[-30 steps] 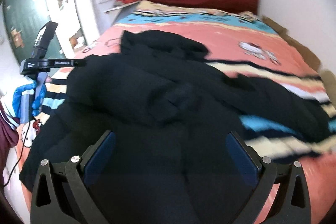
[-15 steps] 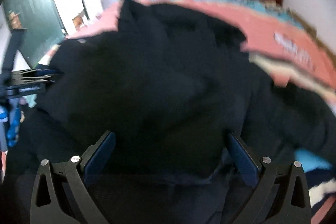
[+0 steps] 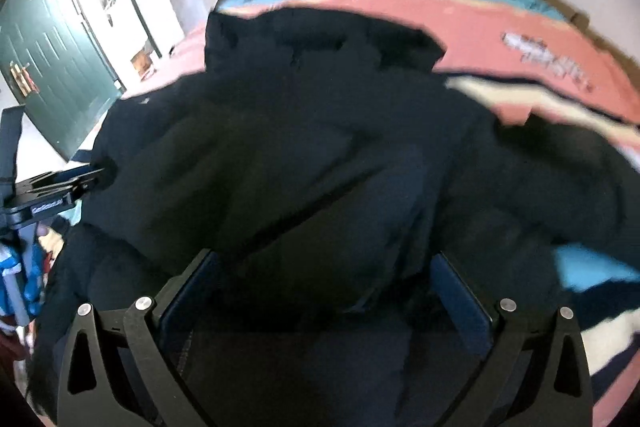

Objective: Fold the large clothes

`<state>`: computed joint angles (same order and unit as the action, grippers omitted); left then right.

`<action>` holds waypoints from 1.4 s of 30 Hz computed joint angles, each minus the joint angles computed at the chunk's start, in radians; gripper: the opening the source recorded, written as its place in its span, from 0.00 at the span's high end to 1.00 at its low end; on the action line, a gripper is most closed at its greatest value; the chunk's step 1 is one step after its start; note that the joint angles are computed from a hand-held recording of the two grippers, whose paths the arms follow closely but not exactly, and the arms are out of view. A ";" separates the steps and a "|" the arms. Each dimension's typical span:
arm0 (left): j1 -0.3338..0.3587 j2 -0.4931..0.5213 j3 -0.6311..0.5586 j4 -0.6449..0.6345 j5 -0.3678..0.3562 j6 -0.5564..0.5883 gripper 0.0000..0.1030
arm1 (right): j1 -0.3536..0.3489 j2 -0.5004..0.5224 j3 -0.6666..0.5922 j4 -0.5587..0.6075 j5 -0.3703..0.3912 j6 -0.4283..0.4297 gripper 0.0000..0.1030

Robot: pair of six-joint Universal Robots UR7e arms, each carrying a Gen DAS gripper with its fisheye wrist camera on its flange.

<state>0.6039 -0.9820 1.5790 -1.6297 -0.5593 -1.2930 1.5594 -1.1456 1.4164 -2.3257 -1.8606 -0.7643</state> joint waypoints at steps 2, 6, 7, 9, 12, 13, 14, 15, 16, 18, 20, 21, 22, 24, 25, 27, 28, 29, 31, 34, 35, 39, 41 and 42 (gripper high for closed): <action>0.003 0.001 -0.008 0.008 0.010 -0.019 0.45 | 0.011 0.018 -0.033 -0.031 -0.003 0.005 0.00; 0.032 0.016 0.001 -0.002 -0.026 -0.010 0.45 | 0.013 0.078 -0.077 -0.091 -0.056 -0.001 0.00; 0.039 0.018 0.026 -0.039 -0.031 0.008 0.45 | 0.012 0.095 -0.082 -0.107 -0.082 -0.010 0.00; 0.035 0.016 0.061 -0.092 -0.017 0.021 0.44 | 0.003 0.133 -0.084 -0.143 -0.162 -0.039 0.01; 0.040 0.032 0.033 -0.045 -0.026 0.003 0.43 | -0.017 0.138 -0.087 -0.089 -0.152 -0.016 0.01; 0.039 0.041 0.003 0.008 -0.040 -0.021 0.43 | -0.015 0.135 -0.080 -0.099 -0.158 -0.021 0.01; 0.033 0.043 -0.007 0.036 -0.039 -0.042 0.43 | -0.011 0.134 -0.077 -0.107 -0.165 -0.025 0.01; 0.024 0.041 -0.012 0.055 -0.031 -0.061 0.43 | -0.007 0.126 -0.070 -0.114 -0.169 -0.027 0.01; 0.005 0.034 -0.005 0.063 -0.018 -0.079 0.43 | -0.005 0.110 -0.058 -0.114 -0.162 -0.027 0.01; -0.019 0.025 0.002 0.079 -0.017 -0.099 0.43 | -0.009 0.061 -0.027 -0.099 -0.131 -0.021 0.01; -0.047 0.009 0.016 0.075 -0.029 -0.110 0.43 | -0.014 0.027 -0.010 -0.096 -0.111 -0.018 0.01; -0.063 0.001 0.023 0.077 -0.033 -0.124 0.43 | -0.015 0.011 -0.005 -0.094 -0.102 -0.014 0.01; -0.075 -0.003 0.025 0.086 -0.038 -0.140 0.43 | -0.018 -0.008 -0.002 -0.091 -0.092 -0.010 0.01; -0.098 -0.015 0.033 0.096 -0.046 -0.168 0.43 | -0.025 -0.044 0.006 -0.093 -0.078 -0.003 0.01; -0.111 -0.021 0.038 0.097 -0.051 -0.182 0.43 | -0.033 -0.061 0.004 -0.091 -0.061 0.005 0.01; -0.140 -0.034 0.045 0.109 -0.066 -0.215 0.43 | -0.055 -0.096 -0.005 -0.074 -0.024 0.034 0.01; -0.152 -0.038 0.047 0.116 -0.072 -0.226 0.43 | -0.065 -0.109 -0.006 -0.072 -0.016 0.046 0.01; -0.161 -0.039 0.048 0.121 -0.073 -0.235 0.43 | -0.079 -0.126 -0.012 -0.068 -0.004 0.061 0.01; -0.183 -0.044 0.051 0.137 -0.075 -0.256 0.43 | -0.103 -0.144 -0.032 -0.060 0.016 0.078 0.01; -0.206 -0.038 0.040 0.204 -0.074 -0.312 0.43 | -0.147 -0.164 -0.074 -0.042 0.047 0.098 0.01; -0.211 -0.039 0.046 0.204 -0.076 -0.320 0.43 | -0.164 -0.163 -0.099 -0.037 0.050 0.106 0.01; -0.206 -0.044 0.085 0.148 -0.089 -0.323 0.43 | -0.226 -0.126 -0.222 -0.024 0.040 0.162 0.00; -0.199 -0.043 0.118 0.093 -0.091 -0.326 0.43 | -0.266 -0.086 -0.315 -0.004 0.043 0.225 0.00; -0.198 -0.044 0.128 0.083 -0.089 -0.333 0.43 | -0.275 -0.072 -0.345 0.001 0.036 0.241 0.00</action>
<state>0.4062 -1.0257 1.7070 -1.5466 -0.6482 -1.6258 1.2842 -1.2171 1.0719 -2.3247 -1.8251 -0.5236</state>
